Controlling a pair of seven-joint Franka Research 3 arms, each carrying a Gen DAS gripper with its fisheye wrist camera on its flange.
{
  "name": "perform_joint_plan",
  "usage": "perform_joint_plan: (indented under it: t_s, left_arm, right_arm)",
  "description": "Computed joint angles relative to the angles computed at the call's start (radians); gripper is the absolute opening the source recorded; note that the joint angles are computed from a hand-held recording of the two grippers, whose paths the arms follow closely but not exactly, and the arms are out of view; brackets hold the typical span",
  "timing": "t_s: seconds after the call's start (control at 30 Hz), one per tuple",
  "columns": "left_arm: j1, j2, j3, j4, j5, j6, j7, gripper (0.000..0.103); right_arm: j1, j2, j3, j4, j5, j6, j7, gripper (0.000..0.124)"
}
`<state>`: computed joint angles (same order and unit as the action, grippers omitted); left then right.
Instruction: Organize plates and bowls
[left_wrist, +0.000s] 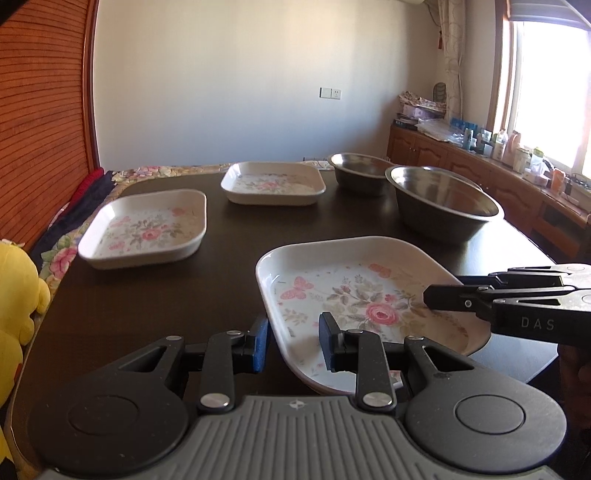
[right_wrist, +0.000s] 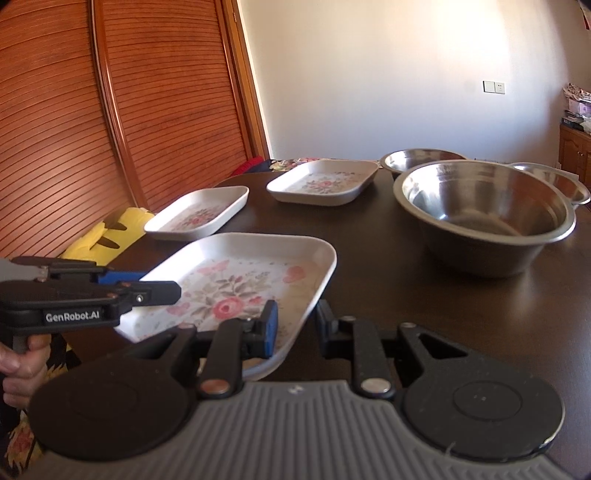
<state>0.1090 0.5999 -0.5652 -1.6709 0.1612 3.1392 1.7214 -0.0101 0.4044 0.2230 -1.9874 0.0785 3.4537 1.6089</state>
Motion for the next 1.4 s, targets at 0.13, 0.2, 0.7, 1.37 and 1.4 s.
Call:
perform_joint_plan:
  t_s: [0.13, 0.2, 0.7, 1.37, 1.4]
  left_arm:
    - [0.000, -0.006, 0.004, -0.014, 0.001, -0.001, -0.004, 0.030]
    - [-0.002, -0.006, 0.009, -0.016, 0.002, -0.002, -0.005, 0.030]
    - [0.014, 0.017, -0.009, -0.009, -0.008, -0.002, -0.003, 0.034]
    - [-0.011, 0.067, 0.040, 0.163, 0.044, 0.009, -0.037, 0.094]
    - [-0.013, 0.076, 0.043, 0.184, 0.043, 0.003, -0.032, 0.094]
  right_arm:
    - [0.013, -0.018, -0.010, -0.033, 0.005, 0.015, 0.003, 0.024]
    - [0.021, -0.021, -0.017, -0.041, 0.006, 0.019, 0.003, 0.024]
    - [0.076, -0.017, -0.056, -0.044, 0.050, 0.003, -0.023, 0.025]
    - [0.125, -0.014, -0.110, 0.044, 0.094, 0.046, -0.151, 0.085]
    - [0.109, -0.006, -0.093, 0.059, 0.075, 0.042, -0.147, 0.087]
